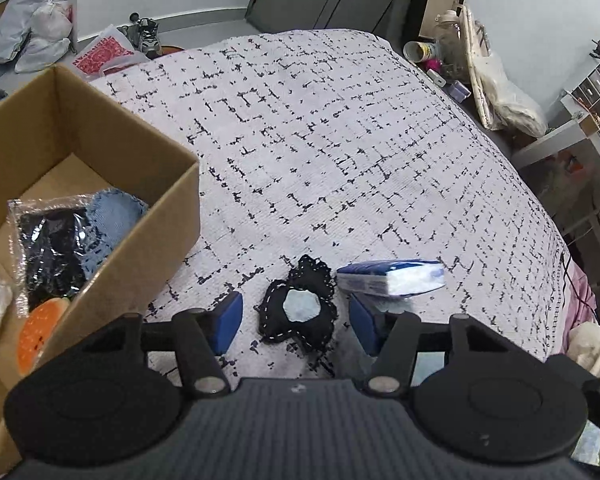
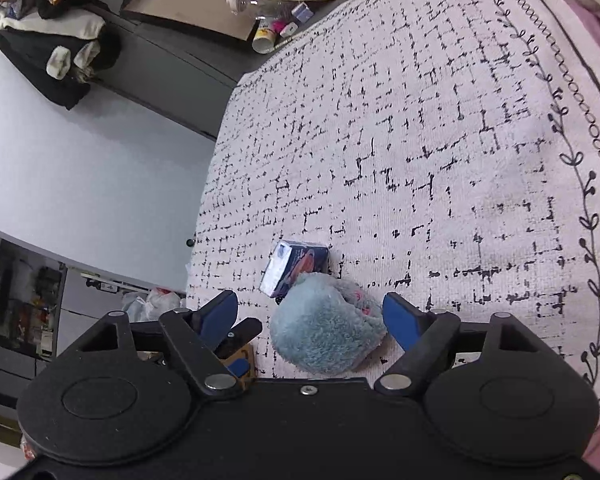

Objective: Organize soft objects
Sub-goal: 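Close the right tool on the grey-blue fluffy plush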

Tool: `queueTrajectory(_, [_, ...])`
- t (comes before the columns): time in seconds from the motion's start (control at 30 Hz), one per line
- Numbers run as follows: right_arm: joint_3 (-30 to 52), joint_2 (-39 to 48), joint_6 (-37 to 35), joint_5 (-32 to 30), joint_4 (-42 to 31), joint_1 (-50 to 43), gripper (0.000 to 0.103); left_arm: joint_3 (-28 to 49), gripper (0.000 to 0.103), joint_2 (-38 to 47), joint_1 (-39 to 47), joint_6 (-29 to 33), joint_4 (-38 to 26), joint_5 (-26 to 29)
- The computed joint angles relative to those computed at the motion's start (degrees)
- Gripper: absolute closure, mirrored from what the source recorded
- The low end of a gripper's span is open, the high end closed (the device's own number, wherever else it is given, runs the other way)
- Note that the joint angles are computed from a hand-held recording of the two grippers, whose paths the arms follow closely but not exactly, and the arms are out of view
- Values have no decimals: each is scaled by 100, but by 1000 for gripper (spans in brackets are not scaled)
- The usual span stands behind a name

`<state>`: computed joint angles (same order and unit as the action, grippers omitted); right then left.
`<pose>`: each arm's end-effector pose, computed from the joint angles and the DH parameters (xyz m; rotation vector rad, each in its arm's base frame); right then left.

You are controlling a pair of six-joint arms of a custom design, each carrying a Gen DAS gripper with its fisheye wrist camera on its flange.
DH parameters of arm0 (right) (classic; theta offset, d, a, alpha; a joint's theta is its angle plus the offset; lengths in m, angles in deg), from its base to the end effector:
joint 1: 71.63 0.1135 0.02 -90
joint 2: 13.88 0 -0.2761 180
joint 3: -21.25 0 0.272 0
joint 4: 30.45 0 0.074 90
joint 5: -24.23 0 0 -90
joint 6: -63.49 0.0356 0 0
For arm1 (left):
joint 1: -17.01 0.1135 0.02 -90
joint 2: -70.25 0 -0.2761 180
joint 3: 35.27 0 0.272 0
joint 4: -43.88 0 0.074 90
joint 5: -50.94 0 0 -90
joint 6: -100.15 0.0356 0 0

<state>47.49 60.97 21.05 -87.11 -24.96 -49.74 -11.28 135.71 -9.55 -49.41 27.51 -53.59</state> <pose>0.1862 0.0888 0.1027 0.3545 2.4707 0.9996 0.1533 -0.0666 0.0927 -0.8144 2.4192 -0.2644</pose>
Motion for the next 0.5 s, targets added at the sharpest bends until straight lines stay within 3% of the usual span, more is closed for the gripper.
queueTrajectory(0.23, [245, 912, 34, 177, 432, 328, 31, -377, 46, 121, 335, 114, 846, 472])
queueTrajectory(0.43, [380, 1584, 274, 184, 928, 429, 52, -706, 46, 217, 744, 47, 1736, 1325])
queueTrajectory(0.5, [430, 1791, 352, 125, 1035, 439, 60, -770, 53, 417, 830, -46, 2095, 1483])
